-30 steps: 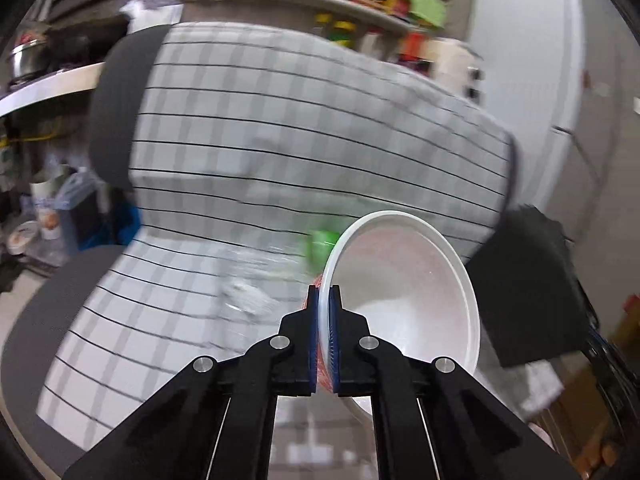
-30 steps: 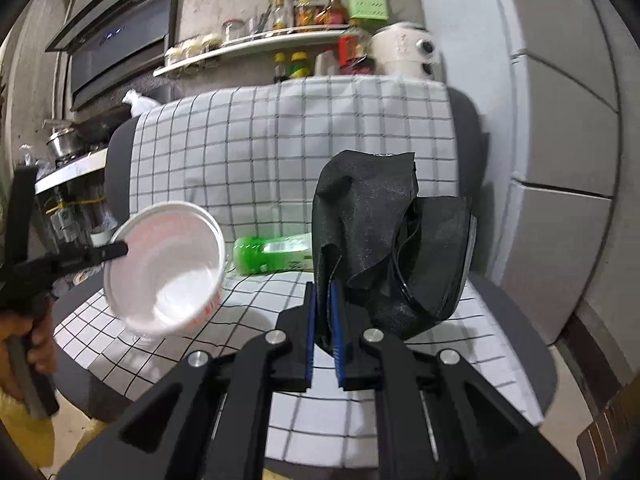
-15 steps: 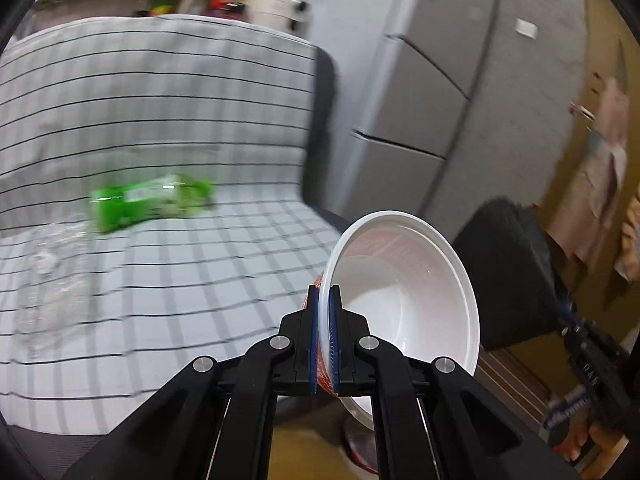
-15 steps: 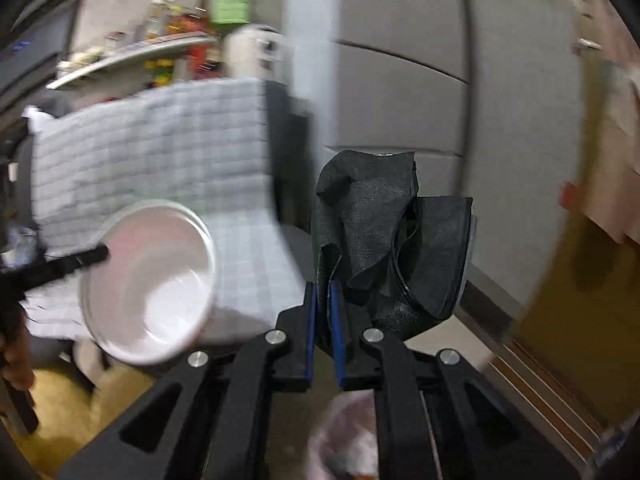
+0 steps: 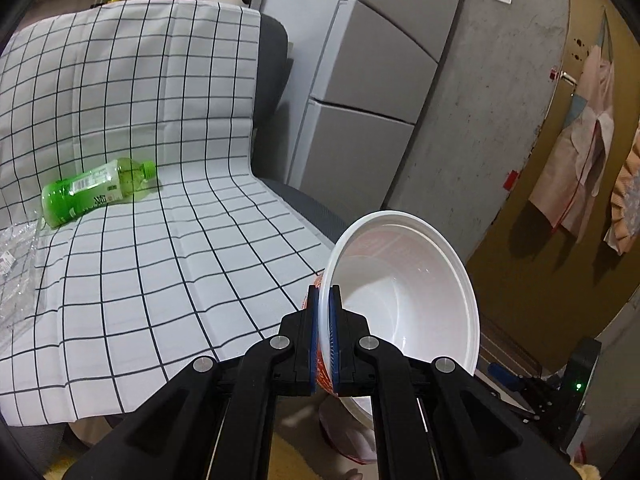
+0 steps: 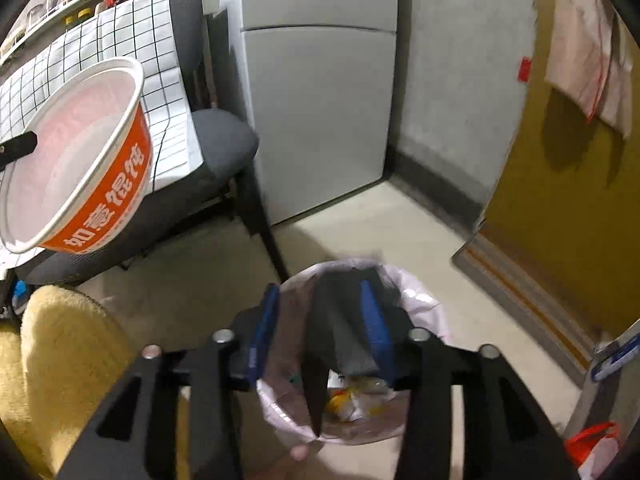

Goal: Collect trash
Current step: 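Carry cloth and bowl over the bin and open the right tool, then open the left tool over the bin to drop the bowl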

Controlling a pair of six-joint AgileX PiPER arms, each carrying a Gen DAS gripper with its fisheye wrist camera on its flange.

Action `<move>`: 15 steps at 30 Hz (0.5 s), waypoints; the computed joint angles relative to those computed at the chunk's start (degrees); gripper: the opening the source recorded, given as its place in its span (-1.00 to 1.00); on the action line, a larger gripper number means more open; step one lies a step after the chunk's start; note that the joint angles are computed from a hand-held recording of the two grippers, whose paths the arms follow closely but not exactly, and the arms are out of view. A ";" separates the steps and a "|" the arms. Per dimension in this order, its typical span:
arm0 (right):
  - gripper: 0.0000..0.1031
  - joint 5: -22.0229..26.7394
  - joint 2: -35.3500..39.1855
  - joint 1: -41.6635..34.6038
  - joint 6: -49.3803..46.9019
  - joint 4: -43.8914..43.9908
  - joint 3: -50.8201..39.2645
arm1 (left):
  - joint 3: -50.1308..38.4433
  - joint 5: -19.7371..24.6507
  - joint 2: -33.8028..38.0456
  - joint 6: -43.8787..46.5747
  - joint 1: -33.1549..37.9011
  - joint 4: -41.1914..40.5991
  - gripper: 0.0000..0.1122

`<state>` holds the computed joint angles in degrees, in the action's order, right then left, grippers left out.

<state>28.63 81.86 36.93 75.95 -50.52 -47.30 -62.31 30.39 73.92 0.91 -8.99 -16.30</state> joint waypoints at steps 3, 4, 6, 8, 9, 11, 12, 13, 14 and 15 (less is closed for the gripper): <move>-0.12 -1.60 -1.77 -1.71 0.01 0.83 0.03 | -0.11 0.24 0.46 -0.54 -0.64 0.69 -0.92; -0.12 -0.99 -2.66 -1.89 0.72 0.33 -0.01 | -0.25 0.31 0.71 -0.75 -1.20 1.00 -0.92; -0.12 -0.25 -5.76 -2.82 3.03 -1.61 1.07 | -0.50 0.40 1.18 -1.35 -2.63 1.91 -0.92; -0.12 0.88 -8.53 -3.69 4.88 -3.47 1.23 | -1.00 0.50 2.04 -2.02 -4.68 2.88 -0.92; -0.12 1.36 -9.55 -3.84 5.73 -4.40 1.36 | -1.31 0.45 2.54 -2.40 -5.69 3.25 -0.92; -0.12 3.24 -12.15 -3.70 7.89 -6.92 1.65 | -2.13 0.50 3.55 -2.63 -7.74 3.70 -0.92; -0.12 3.73 -13.42 -4.17 8.52 -8.02 1.70 | -2.79 0.47 4.34 -2.90 -9.15 4.13 -0.92; -0.12 4.11 -14.54 -4.71 8.99 -8.89 1.86 | -3.56 0.41 5.30 -3.18 -10.60 4.55 -0.92; -0.11 5.24 -16.00 -4.83 9.94 -10.29 2.10 | -4.03 0.23 6.06 -3.51 -11.69 4.92 -0.92; -0.10 5.80 -16.70 -4.97 10.56 -11.19 2.26 | -5.29 0.28 7.60 -3.60 -13.31 5.02 -0.92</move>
<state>34.43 65.16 31.96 86.50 -61.71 -45.03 -67.60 30.67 81.52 -2.69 -22.30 -11.28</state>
